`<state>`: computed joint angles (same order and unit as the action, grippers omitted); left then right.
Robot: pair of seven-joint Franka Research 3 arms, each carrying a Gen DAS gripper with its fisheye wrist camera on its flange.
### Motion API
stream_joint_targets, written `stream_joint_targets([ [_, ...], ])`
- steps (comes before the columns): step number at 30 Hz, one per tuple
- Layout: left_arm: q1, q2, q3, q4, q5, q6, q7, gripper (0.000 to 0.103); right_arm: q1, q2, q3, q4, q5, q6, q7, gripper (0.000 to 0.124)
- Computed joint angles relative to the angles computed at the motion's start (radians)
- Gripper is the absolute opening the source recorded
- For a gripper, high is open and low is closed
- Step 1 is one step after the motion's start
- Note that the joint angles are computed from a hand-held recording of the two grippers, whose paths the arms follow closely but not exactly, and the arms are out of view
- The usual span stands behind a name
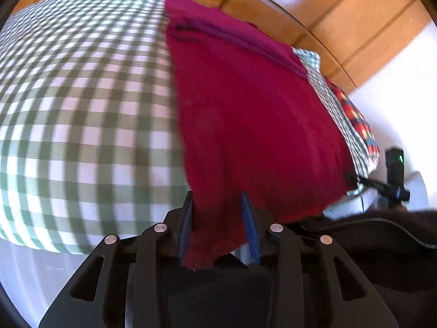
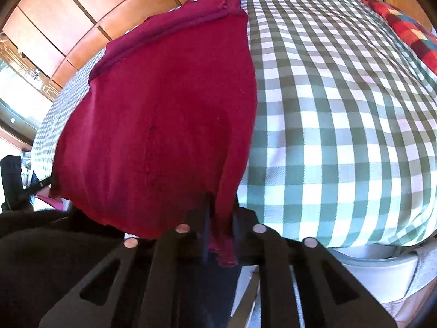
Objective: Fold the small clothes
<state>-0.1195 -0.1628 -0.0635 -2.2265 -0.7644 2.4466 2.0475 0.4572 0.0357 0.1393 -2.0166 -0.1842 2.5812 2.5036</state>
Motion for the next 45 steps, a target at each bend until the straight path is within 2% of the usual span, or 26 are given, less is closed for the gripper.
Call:
stream_joint_targets([
  [2, -0.008, -0.006, -0.004, -0.004, -0.004, 0.001, 0.020, 0.010, 0.000, 0.019, 0.001, 0.033, 0.013, -0.018, -0.036, 0.009],
  [3, -0.010, -0.004, -0.002, 0.001, -0.015, 0.002, 0.027, 0.010, 0.000, 0.010, 0.001, 0.028, 0.030, -0.006, -0.058, 0.009],
  [6, -0.012, -0.007, 0.029, 0.021, -0.155, -0.035, 0.105, 0.008, -0.007, -0.019, 0.000, 0.007, 0.094, 0.082, -0.117, 0.009],
  [9, 0.005, 0.006, 0.056, 0.073, -0.326, -0.081, 0.180, 0.008, -0.022, -0.033, -0.003, -0.006, 0.168, 0.217, -0.165, 0.008],
  [12, 0.030, 0.040, 0.049, 0.139, -0.453, -0.091, 0.239, 0.008, -0.040, 0.004, -0.012, 0.032, 0.233, 0.326, -0.214, 0.008],
  [15, 0.056, 0.120, 0.024, 0.247, -0.526, -0.071, 0.257, 0.008, -0.049, 0.070, -0.036, 0.106, 0.243, 0.360, -0.221, 0.008],
  [18, 0.090, 0.224, -0.011, 0.374, -0.486, -0.023, 0.199, 0.008, -0.059, 0.152, -0.069, 0.210, 0.251, 0.314, -0.237, 0.008],
  [21, 0.105, 0.378, -0.034, 0.555, -0.323, 0.016, 0.007, 0.008, -0.078, 0.241, -0.090, 0.329, 0.287, 0.232, -0.263, 0.008],
  [23, 0.107, 0.471, -0.032, 0.664, -0.203, -0.007, -0.152, 0.009, -0.075, 0.284, -0.111, 0.387, 0.286, 0.188, -0.249, 0.012],
  [24, 0.114, 0.509, -0.034, 0.711, -0.168, -0.028, -0.203, 0.011, -0.071, 0.302, -0.124, 0.410, 0.280, 0.172, -0.233, 0.016],
  [26, 0.110, 0.556, -0.033, 0.774, -0.089, -0.017, -0.291, 0.029, -0.076, 0.309, -0.128, 0.413, 0.293, 0.186, -0.227, 0.038],
  [27, 0.108, 0.563, -0.029, 0.785, -0.051, 0.008, -0.321, 0.035, -0.076, 0.299, -0.133, 0.396, 0.296, 0.207, -0.219, 0.061],
  [28, 0.119, 0.559, -0.040, 0.779, -0.050, 0.023, -0.323, 0.048, -0.068, 0.287, -0.143, 0.378, 0.287, 0.226, -0.202, 0.075],
  [29, 0.138, 0.545, -0.056, 0.757, -0.068, 0.042, -0.311, 0.058, -0.064, 0.264, -0.147, 0.343, 0.282, 0.251, -0.192, 0.077],
  [32, 0.178, 0.490, -0.080, 0.659, -0.067, 0.103, -0.305, 0.059, -0.051, 0.182, -0.159, 0.225, 0.248, 0.305, -0.157, 0.080],
  [33, 0.193, 0.463, -0.096, 0.609, -0.071, 0.121, -0.267, 0.059, -0.042, 0.158, -0.165, 0.189, 0.217, 0.306, -0.137, 0.081],
  [35, 0.219, 0.414, -0.135, 0.521, -0.066, 0.138, -0.161, 0.059, -0.033, 0.124, -0.165, 0.138, 0.158, 0.276, -0.097, 0.082],
  [38, 0.222, 0.367, -0.170, 0.432, -0.077, 0.148, -0.027, 0.059, -0.044, 0.128, -0.130, 0.121, 0.150, 0.232, -0.094, 0.078],
  [40, 0.209, 0.371, -0.174, 0.418, -0.071, 0.122, 0.017, 0.059, -0.025, 0.151, -0.139, 0.134, 0.081, 0.205, -0.042, 0.062],
  [42, 0.180, 0.385, -0.161, 0.418, 0.006, 0.126, -0.022, 0.044, 0.001, 0.168, -0.163, 0.158, -0.019, 0.177, 0.037, 0.052],
  [43, 0.174, 0.391, -0.158, 0.421, 0.034, 0.128, -0.039, 0.037, -0.009, 0.171, -0.152, 0.157, -0.005, 0.195, 0.031, 0.038],
  [44, 0.180, 0.393, -0.162, 0.422, 0.026, 0.125, -0.034, 0.030, -0.017, 0.173, -0.143, 0.160, 0.013, 0.200, 0.023, 0.030],
  [45, 0.189, 0.393, -0.169, 0.424, 0.005, 0.118, -0.020, 0.027, -0.016, 0.171, -0.142, 0.161, 0.008, 0.194, 0.022, 0.024],
])
